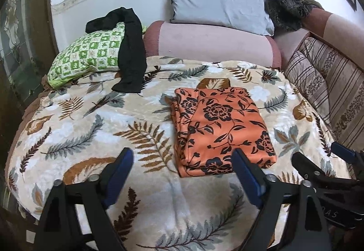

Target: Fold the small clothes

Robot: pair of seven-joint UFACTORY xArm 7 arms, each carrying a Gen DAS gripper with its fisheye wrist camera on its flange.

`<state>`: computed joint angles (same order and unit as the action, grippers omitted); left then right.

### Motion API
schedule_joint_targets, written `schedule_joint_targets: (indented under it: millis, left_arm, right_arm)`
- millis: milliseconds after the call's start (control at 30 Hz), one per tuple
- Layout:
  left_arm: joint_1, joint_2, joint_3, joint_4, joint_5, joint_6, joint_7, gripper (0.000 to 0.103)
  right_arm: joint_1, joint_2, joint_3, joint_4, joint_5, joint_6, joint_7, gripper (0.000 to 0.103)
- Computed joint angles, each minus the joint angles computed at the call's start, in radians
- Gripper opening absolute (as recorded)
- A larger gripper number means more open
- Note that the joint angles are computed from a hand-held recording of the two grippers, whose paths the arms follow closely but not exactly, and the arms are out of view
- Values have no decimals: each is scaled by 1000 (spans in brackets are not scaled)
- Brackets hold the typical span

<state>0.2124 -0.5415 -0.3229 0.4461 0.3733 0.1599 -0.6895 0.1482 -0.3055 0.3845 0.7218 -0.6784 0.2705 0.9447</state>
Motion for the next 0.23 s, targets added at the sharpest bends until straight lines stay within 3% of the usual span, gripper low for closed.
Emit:
schedule_joint_targets:
  millis: [233]
  left_arm:
    - [23,10,-30,11,19,-12,-16,103]
  right_arm:
    - [-8,9,4,9,-23,4,23,103]
